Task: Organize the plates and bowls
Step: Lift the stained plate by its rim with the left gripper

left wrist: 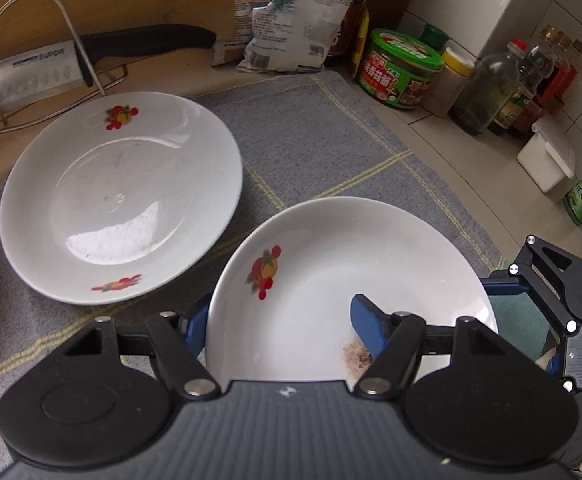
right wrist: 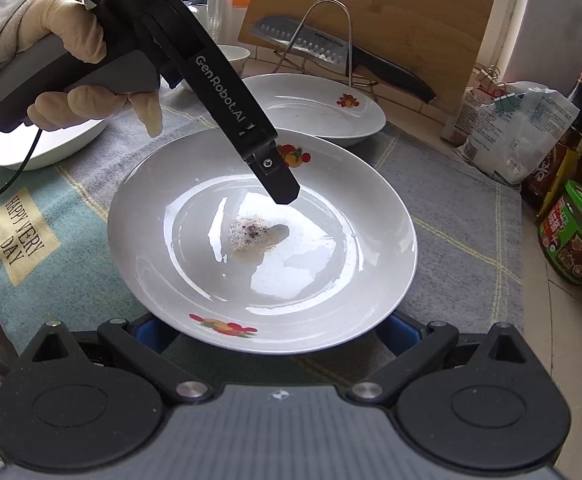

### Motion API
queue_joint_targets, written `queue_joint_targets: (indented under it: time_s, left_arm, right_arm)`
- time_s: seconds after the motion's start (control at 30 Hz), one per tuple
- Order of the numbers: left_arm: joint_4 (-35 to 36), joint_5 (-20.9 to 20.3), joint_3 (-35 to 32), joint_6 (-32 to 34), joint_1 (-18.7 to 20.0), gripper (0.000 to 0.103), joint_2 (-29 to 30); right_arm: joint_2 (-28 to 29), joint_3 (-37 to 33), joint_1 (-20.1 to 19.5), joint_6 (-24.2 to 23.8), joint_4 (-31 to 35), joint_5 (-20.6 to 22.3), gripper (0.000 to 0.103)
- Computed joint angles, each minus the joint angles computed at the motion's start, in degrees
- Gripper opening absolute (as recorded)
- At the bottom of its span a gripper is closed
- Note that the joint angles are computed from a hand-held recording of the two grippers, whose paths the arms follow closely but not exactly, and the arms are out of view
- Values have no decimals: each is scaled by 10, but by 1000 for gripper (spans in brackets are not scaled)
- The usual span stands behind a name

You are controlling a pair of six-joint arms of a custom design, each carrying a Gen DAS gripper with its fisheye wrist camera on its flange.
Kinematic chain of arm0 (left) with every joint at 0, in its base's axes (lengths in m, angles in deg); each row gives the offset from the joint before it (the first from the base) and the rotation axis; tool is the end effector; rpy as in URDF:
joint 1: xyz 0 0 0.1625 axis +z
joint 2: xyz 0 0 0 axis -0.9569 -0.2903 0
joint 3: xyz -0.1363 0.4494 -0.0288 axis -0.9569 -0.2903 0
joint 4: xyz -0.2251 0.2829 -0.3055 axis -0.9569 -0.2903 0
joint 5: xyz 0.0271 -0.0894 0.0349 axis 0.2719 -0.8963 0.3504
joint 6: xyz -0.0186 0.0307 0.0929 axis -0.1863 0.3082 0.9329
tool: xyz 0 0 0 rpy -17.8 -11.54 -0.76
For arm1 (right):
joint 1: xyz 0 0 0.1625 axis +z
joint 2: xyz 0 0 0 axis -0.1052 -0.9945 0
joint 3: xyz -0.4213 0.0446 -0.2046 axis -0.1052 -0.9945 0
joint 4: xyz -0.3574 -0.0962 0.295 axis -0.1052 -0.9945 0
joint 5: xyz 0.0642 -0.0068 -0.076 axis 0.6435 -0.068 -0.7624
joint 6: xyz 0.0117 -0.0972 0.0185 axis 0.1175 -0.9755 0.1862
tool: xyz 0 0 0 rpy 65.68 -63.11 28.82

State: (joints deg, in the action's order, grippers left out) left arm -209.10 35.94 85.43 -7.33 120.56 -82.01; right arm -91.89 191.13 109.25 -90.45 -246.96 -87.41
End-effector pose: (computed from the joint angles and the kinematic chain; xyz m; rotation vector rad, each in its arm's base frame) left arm -0.2034 -0.5152 0.2328 0.2849 2.5158 -0.6387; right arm 0.2318 -0.5109 0.1421 1.7004 -2.2004 0.2349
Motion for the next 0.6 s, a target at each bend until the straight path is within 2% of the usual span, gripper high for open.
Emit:
queue_joint_targets:
  time_s: [0.3, 0.6]
  left_arm:
    - [-54, -10, -29, 49, 9, 70, 60]
    - [-73, -4, -37, 63, 14, 70, 79]
  right_arm:
    - [-5, -15, -14, -4, -5, -21, 103]
    - [5, -21, -23, -14, -19, -25, 103]
